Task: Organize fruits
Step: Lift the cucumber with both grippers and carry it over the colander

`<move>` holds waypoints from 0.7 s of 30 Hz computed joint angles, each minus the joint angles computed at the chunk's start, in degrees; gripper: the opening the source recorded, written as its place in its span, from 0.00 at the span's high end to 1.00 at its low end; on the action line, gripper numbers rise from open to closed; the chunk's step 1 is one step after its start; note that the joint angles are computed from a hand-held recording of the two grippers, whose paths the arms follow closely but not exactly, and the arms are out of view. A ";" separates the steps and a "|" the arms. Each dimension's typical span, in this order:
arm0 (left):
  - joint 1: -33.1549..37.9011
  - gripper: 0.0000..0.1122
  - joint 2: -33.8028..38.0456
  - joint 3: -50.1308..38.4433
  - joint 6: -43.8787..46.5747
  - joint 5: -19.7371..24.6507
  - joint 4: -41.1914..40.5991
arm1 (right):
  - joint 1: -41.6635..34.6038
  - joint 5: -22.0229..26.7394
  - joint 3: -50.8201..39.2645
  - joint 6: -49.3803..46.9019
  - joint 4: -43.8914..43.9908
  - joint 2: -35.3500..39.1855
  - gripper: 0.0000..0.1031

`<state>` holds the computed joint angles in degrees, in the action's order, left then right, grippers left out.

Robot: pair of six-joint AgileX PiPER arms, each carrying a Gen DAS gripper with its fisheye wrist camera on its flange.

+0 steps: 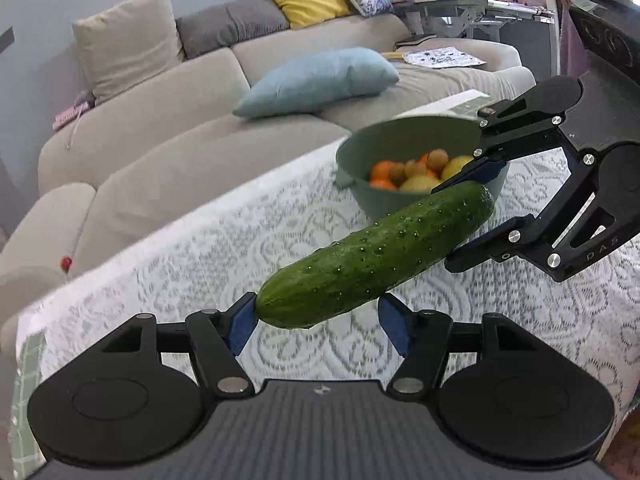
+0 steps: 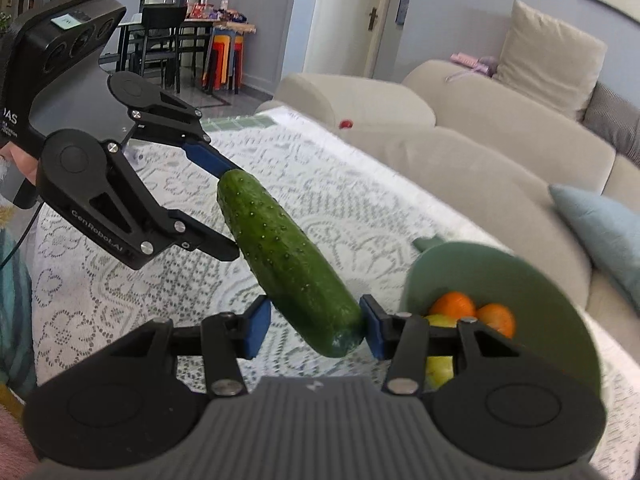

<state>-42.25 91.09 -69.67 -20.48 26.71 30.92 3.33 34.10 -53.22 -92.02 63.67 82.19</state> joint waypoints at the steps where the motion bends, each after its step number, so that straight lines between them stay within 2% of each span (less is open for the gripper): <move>1: -0.29 0.33 0.20 -1.00 0.28 0.48 0.20 | -0.67 0.43 0.02 -0.53 0.55 -0.56 0.55; 5: -1.75 0.33 2.25 -5.99 1.34 2.78 1.21 | -3.67 1.87 -0.50 -2.93 2.21 -1.86 0.55; 11: -3.29 0.33 9.32 -16.59 5.54 5.66 -0.30 | -9.68 4.61 -2.14 -5.19 3.40 -1.16 0.55; 17: -2.91 0.33 20.06 -31.41 16.44 9.41 -8.97 | -15.48 6.58 -5.55 -2.73 1.29 2.65 0.55; 21: -2.60 0.33 28.19 -43.99 24.06 15.61 -14.56 | -16.62 5.45 -7.46 0.49 -1.26 5.42 0.55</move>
